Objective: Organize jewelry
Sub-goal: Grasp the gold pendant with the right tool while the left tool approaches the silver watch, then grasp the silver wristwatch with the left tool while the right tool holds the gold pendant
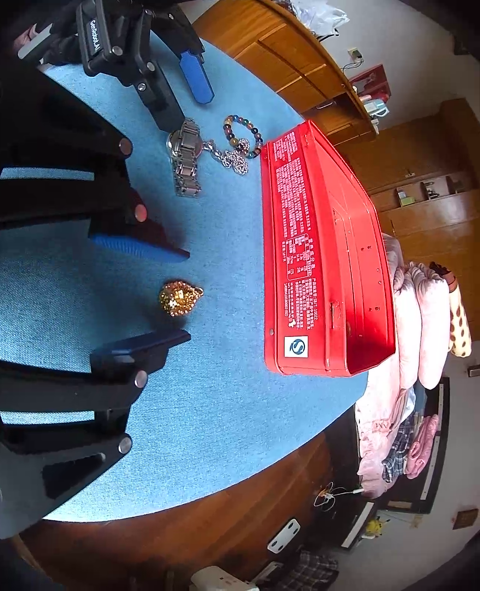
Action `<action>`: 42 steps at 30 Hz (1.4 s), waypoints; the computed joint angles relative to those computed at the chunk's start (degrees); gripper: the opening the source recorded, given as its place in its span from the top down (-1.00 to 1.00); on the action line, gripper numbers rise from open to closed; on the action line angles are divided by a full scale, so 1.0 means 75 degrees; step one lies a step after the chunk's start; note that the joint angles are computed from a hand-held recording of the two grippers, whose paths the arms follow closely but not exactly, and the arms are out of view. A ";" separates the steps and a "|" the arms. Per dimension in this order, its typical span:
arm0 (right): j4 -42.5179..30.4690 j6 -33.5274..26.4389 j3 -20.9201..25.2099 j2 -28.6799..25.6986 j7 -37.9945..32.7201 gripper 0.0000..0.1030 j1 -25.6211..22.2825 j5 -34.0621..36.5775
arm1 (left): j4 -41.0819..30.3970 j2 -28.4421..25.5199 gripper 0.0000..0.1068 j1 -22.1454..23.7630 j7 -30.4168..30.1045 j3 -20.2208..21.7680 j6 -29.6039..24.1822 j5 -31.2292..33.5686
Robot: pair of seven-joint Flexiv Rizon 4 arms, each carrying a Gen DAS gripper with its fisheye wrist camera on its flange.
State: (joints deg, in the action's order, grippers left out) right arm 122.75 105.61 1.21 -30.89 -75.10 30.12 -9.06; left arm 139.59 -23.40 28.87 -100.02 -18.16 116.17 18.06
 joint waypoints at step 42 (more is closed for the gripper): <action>0.0262 -0.0018 -0.0661 0.0197 -0.0161 0.64 0.0704 0.0559 | 0.0026 -0.0434 0.21 0.1673 0.1448 -0.2554 -0.1017 -0.0461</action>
